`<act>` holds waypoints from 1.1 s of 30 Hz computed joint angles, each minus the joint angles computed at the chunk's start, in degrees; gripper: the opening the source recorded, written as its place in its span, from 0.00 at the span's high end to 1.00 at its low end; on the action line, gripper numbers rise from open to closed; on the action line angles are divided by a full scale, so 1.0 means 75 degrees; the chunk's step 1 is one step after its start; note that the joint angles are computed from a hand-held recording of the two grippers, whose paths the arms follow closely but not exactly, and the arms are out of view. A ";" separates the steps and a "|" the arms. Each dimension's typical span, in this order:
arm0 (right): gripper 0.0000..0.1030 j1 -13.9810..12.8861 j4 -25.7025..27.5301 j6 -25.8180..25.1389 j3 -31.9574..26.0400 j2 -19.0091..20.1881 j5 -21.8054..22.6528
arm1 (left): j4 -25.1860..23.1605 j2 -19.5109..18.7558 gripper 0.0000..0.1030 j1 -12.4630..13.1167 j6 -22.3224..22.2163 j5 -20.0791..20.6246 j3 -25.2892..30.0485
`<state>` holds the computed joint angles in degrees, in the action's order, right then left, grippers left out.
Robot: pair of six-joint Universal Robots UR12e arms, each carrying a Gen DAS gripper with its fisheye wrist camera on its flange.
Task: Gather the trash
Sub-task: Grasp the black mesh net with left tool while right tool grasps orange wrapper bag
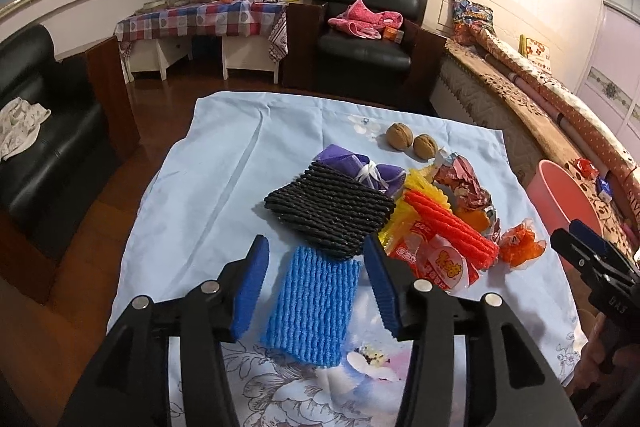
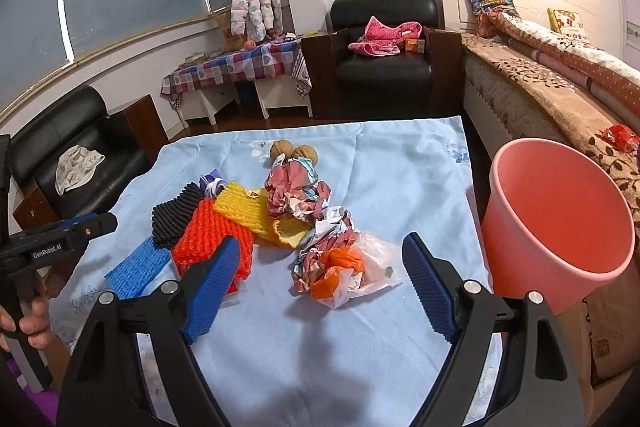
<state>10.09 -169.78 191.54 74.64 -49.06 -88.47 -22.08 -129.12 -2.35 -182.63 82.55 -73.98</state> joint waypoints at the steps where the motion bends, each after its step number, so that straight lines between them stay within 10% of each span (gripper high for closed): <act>1: 0.19 -0.0003 0.0027 -0.0009 -0.0006 0.0003 0.0007 | -0.0025 -0.0008 0.53 0.0004 0.0008 0.0004 0.0018; 25: 0.31 -0.0089 0.0169 0.0057 0.0038 0.0021 0.0175 | -0.2022 -0.1073 0.53 0.0019 -0.0554 -0.0210 0.1766; 33: 0.37 -0.0131 0.0582 0.0143 -0.0046 0.0040 0.0304 | -0.2263 -0.1238 0.90 0.0004 -0.0796 -0.0294 0.2099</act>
<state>9.11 -165.41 192.61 74.30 -48.76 -86.19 -39.05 -138.40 -2.32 -188.60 80.34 -58.24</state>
